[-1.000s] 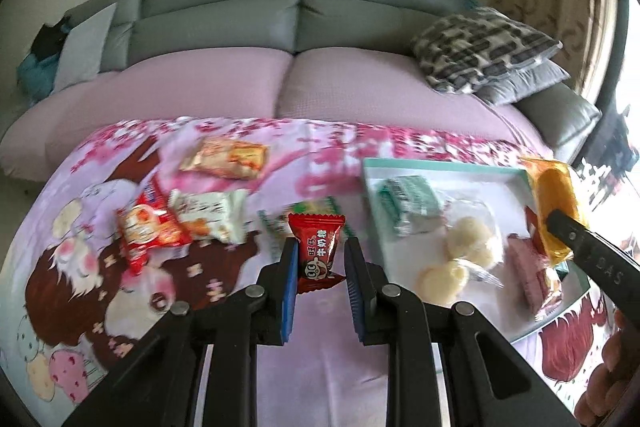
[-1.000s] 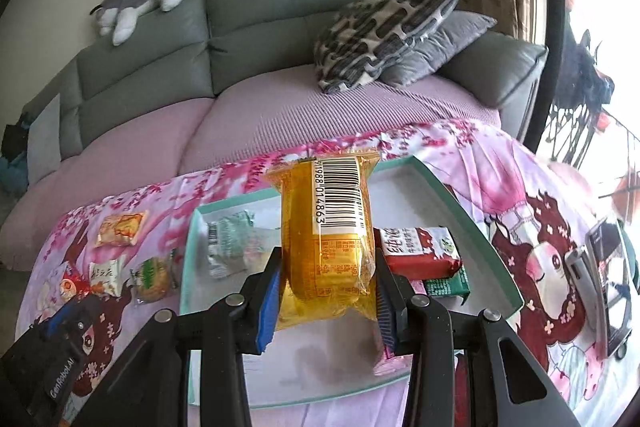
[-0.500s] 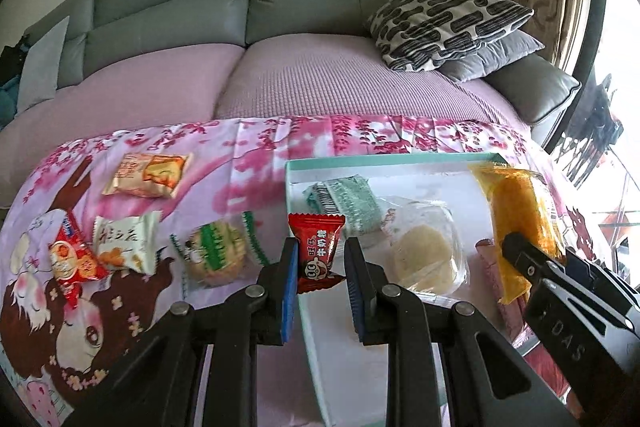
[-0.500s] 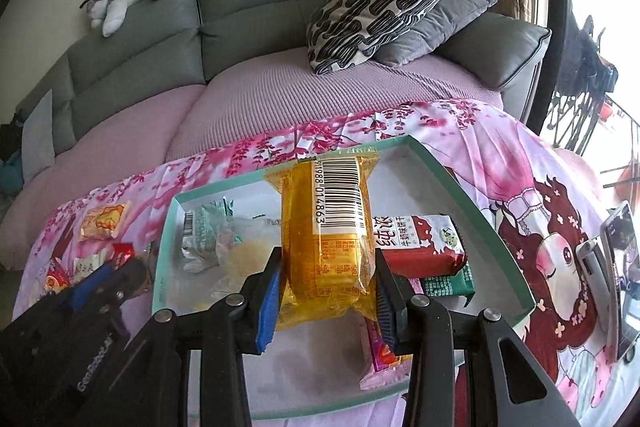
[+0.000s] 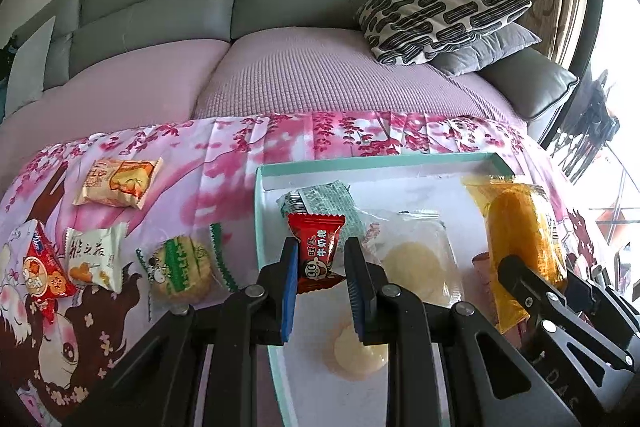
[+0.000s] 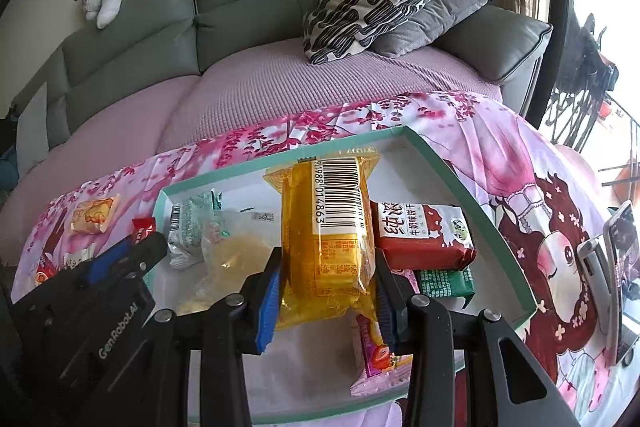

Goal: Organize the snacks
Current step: 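Carry the candy pack and bread pack over the tray with both grippers, then open both grippers to drop the candy pack and bread pack into the tray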

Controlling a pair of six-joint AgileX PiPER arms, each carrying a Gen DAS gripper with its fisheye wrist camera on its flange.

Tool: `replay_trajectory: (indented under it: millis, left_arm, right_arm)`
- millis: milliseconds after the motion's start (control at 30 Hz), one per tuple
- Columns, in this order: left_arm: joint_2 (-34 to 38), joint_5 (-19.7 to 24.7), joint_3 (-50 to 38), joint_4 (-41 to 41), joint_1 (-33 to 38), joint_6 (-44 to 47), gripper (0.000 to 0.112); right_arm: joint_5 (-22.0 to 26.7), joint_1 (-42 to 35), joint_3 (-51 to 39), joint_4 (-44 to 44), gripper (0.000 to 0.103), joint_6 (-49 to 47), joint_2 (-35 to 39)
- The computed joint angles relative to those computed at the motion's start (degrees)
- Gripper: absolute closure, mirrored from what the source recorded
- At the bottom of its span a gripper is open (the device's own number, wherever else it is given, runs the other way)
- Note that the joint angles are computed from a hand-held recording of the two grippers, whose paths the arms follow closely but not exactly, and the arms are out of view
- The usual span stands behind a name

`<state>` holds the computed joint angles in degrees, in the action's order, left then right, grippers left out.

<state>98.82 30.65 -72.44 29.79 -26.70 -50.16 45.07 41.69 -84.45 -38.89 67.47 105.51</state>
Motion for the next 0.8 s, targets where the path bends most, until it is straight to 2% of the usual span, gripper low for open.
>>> replay_trajectory:
  millis: [367,567,633,800]
  left_arm:
    - [0.09,1.46,-0.85,-2.27,-0.13,1.76,0.084]
    - [-0.91,3.31,-0.70,-3.03,0.78,0.80,0.062]
    - [-0.86,4.58,-0.99,-3.06,1.15,-0.43,0.043]
    - [-1.17,5.21,-0.16,-4.98,3.36,-1.14,0.042]
  right_arm:
    - [1.55,0.31,-1.20,-0.04,0.059,-0.57,0.98]
    - [2.68,0.62,-2.26,0.25,0.059,-1.31,1.73]
    - [3.20,0.75,-2.62,0.06,0.058,-1.21,2.01]
    - [3.80,0.78,-3.27,0.19,0.047,-1.34,2.57]
